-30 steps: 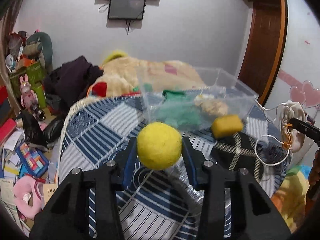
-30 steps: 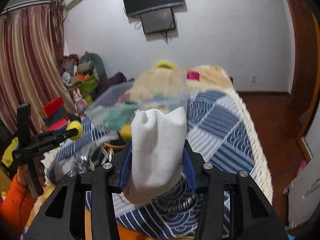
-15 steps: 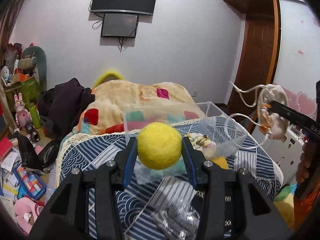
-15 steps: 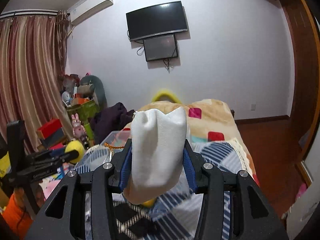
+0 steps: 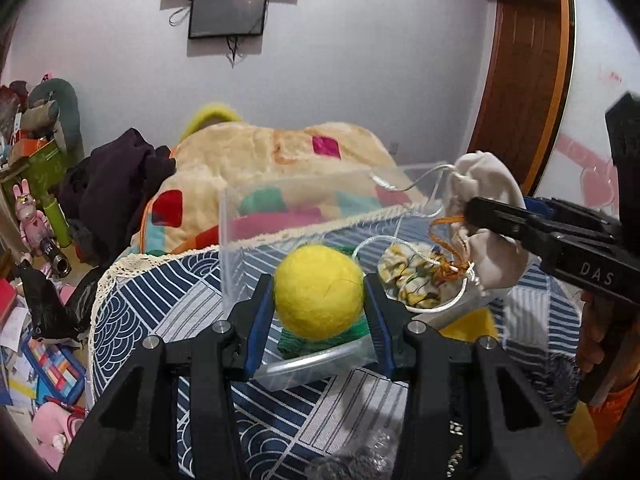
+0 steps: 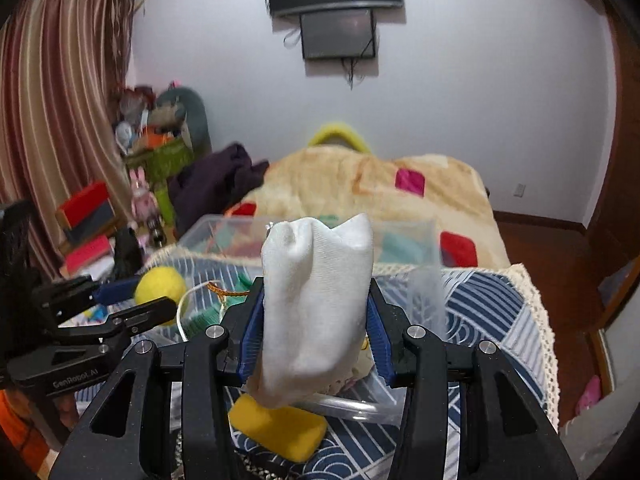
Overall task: Organize soft objects
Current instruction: 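Grasp yellow felt ball with left gripper while right grasps white cloth pouch, drop both in box, then grasp bagged silver glove with left gripper while right grasps black chain bag, drop both in box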
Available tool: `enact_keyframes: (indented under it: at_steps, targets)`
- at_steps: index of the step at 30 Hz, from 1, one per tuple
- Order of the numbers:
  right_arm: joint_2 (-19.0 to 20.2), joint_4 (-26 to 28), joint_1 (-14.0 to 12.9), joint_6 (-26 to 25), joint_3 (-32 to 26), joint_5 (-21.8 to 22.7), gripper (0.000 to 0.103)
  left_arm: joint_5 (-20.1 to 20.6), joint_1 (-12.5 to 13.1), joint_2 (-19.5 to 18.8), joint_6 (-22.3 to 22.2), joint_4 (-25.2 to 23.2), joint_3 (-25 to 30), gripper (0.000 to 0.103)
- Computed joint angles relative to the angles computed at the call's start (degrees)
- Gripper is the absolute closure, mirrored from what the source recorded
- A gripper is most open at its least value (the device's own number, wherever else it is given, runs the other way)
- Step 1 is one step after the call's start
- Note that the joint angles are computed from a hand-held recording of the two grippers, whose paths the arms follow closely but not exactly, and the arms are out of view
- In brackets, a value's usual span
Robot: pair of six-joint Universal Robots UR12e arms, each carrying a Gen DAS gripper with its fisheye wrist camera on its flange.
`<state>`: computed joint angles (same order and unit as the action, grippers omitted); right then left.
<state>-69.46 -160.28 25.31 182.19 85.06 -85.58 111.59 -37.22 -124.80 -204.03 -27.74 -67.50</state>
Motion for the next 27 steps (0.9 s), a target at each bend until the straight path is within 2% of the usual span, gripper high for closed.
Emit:
enact_keyframes:
  at_steps: [8,10,12,14,16,17,21,27]
  targets:
    - [1.31,6.24,0.06,-1.87,-2.77,0.67,0.058,0.01,0.2,-1.28,-0.44,-2.31,1.76,0.059]
    - [1.6,7.91,0.01,-2.05,-3.41,0.95,0.058,0.41,0.15,-1.37,-0.38,-2.99,2.06,0.055]
    - [2.21,10.45,0.19,-2.61,-4.66,0.11,0.057,0.71,0.11,-1.35,-0.61,-3.41,2.22,0.042]
    - [2.2,11.16,0.37,-3.15,-4.74,-0.91,0.049,0.45,0.12,-1.06,-0.93,-2.68,1.74,0.038]
    - [1.77,10.74,0.21,-3.3,-4.25,-0.14,0.037,0.58,0.04,-0.82,-0.8,-2.47,1.44,0.038]
    - [1.37,9.62,0.0,-3.16,-3.6,0.48,0.035,0.67,0.0,-0.67,-0.71,-2.31,1.25,0.038]
    - [-0.26,6.15,-0.32,-2.9,-1.62,1.02,0.034,0.72,-0.26,0.39,-0.43,-1.05,-0.02,0.038]
    - [-3.15,-1.02,-0.36,-3.12,2.49,0.88,0.02,4.14,-1.69,2.52,0.43,4.0,-3.33,0.016]
